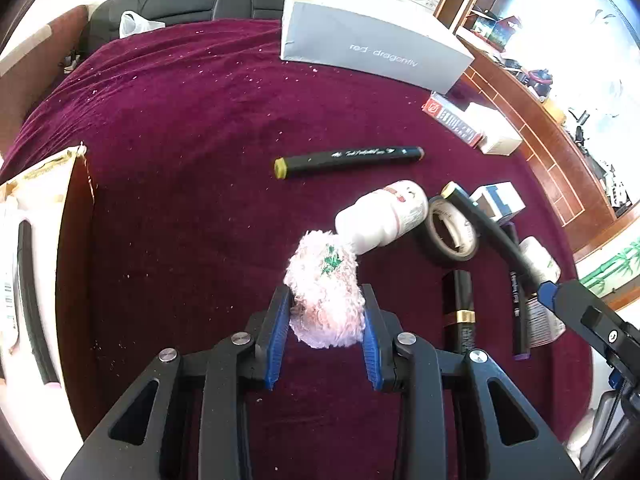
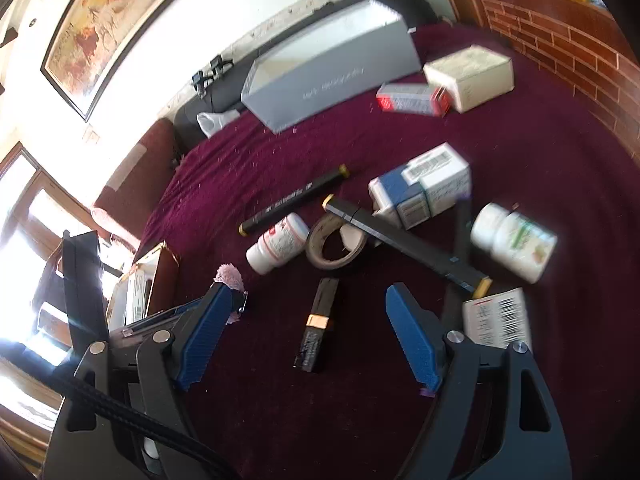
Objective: Organize objects
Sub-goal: 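Move both tools back to the table and grasp the pink puff with the left tool, then grasp the black lipstick with the right tool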
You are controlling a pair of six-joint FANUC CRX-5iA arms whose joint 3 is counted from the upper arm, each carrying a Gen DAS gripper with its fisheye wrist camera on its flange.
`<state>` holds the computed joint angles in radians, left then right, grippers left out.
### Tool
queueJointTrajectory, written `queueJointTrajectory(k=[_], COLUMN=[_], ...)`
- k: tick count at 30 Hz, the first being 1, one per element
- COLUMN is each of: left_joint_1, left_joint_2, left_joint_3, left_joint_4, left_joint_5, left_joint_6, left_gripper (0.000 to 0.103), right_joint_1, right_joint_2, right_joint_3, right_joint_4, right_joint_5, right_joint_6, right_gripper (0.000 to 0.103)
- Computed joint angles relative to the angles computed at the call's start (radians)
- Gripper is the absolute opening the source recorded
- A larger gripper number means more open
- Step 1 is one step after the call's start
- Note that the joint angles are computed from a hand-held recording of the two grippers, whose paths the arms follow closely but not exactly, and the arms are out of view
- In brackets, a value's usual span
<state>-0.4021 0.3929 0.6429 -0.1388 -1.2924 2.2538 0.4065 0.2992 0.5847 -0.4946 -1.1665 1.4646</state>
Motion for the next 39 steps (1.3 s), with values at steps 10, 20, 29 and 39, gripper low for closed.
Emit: queueJointTrajectory(k=[10, 20, 29, 39], left_joint_1=[0.016, 0.009, -0.017, -0.039], left_joint_2=[-0.019, -0.242, -0.381, -0.446], left_joint_3=[-0.047, -0.273, -0.401, -0.457], left_joint_4=[0.004, 0.031, -0.028, -0.093], left_joint_5=[0.063, 0.21, 0.243, 0.257], left_joint_6=[0.033, 0.058, 0.126, 0.188], left_gripper=[0.021, 0.021, 0.021, 0.021], right_joint_1=[0.03, 0.134, 0.237, 0.252], right_joint_2=[0.04, 0.085, 0.097, 0.064], right_joint_3=[0.035, 0.048, -0.013, -0.086], right_joint_4=[0.036, 0.238, 0.478, 0.572], right_joint_5=[-0.06, -0.066, -0.041, -0.007], right_joint_6=[-0.036, -0.091, -0.16, -0.193], right_gripper=[0.08, 0.079, 0.056, 0.015])
